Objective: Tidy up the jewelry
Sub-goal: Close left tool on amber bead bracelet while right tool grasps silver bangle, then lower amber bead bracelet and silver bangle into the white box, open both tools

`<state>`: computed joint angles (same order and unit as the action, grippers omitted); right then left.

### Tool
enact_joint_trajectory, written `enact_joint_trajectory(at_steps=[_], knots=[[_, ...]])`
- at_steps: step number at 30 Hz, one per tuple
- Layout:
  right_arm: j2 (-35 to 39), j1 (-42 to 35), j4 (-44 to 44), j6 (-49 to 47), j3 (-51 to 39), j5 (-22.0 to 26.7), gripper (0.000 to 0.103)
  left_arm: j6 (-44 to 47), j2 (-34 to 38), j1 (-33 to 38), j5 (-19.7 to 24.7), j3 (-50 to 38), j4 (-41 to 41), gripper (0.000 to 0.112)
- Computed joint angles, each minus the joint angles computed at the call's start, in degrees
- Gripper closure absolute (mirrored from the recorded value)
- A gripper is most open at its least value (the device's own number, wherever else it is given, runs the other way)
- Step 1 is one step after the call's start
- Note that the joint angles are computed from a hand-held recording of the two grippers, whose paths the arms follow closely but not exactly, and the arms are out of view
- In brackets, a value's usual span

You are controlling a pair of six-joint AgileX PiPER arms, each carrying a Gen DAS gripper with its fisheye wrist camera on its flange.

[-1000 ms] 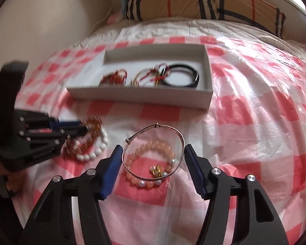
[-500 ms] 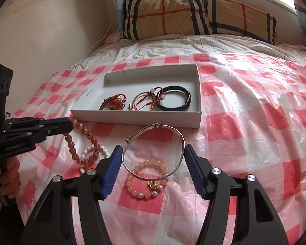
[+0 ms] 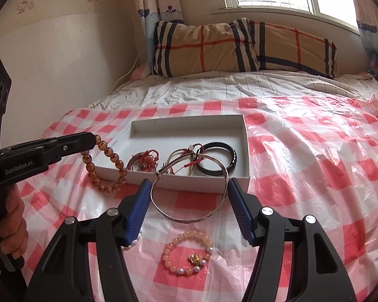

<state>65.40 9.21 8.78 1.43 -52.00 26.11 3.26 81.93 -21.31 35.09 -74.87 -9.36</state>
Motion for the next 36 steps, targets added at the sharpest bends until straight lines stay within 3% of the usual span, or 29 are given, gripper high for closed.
enact_joint_trajectory(at_steps=[20,36], knots=[[8.3,2.2,-2.2,2.2,-5.1,-7.5,0.042,-16.2,4.5,-4.5,-2.4,-5.5,18.0,0.102],[13.4,1.8,-0.9,-0.2,-8.6,-9.1,0.042,-19.1,9.0,-5.8,-3.1,-10.4,21.5,0.102]])
